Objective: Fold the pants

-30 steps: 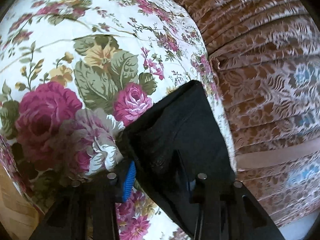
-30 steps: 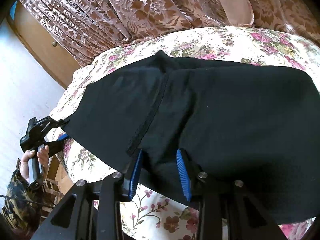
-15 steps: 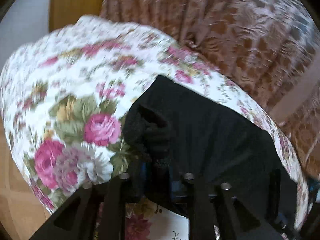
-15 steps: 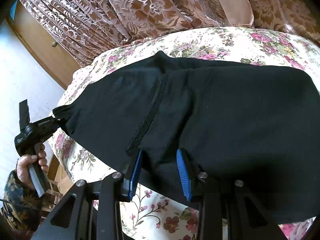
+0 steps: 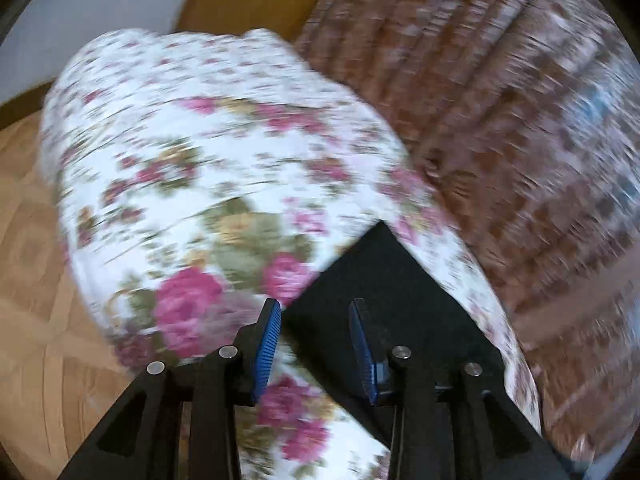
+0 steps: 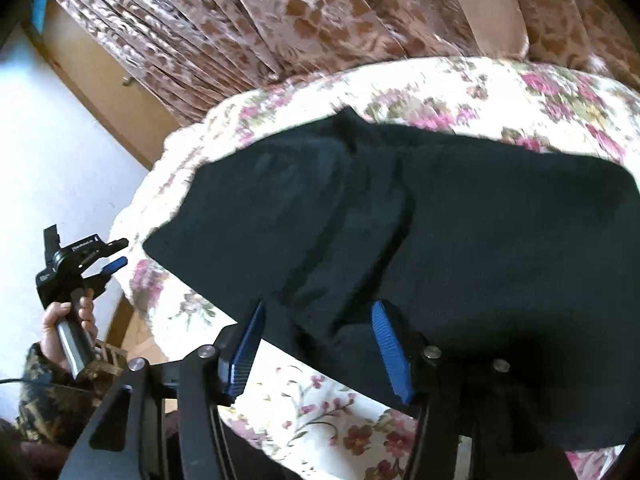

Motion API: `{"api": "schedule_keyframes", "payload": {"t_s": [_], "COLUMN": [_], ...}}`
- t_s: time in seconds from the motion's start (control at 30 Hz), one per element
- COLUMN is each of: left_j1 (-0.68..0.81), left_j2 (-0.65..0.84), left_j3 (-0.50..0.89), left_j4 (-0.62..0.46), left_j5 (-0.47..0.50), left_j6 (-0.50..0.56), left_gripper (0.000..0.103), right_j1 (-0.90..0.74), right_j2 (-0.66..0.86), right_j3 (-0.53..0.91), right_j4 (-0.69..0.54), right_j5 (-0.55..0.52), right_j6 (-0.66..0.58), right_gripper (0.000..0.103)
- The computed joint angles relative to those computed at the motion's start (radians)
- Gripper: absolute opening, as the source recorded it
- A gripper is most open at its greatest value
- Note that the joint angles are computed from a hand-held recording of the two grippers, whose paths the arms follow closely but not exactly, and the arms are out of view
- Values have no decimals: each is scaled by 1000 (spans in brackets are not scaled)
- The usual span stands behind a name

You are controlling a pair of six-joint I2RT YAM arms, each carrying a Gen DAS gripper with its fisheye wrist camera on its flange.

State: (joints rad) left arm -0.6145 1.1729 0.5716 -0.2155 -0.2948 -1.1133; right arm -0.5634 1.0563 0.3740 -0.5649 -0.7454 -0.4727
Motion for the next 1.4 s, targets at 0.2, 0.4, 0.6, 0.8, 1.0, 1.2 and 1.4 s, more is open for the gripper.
{"api": "schedule_keyframes", "payload": {"t_s": [0.2,0.4,0.6,0.8,1.0,1.2,1.4], "left_j1": [-147,-224,-225,-187,-172,-131,-24], "left_j2": [227,461,540,597,642,422,122], "left_j3": [126,276,314,324,362,129,-125], "left_j4": [151,168,168,207,209,328,326], "left_j5": [97,164,184,189,178,203,191], "left_j6": [178,289,301,305,313,220,116], "left_gripper": [36,36,36,36,35,37,39], "right_j1": [-15,181,305,415,463,509,535], "right_j2": [127,371,682,904,965,900,711], "right_j3": [178,374,633,830,837,778,661], "right_j4": [-88,128,195,156,259,301,379], "right_j5": [-128,-15,113,250,405,509,544], "right_j6": [-16,242,381,391,415,374,409], "right_gripper": [55,49,48,11,8,13,40]}}
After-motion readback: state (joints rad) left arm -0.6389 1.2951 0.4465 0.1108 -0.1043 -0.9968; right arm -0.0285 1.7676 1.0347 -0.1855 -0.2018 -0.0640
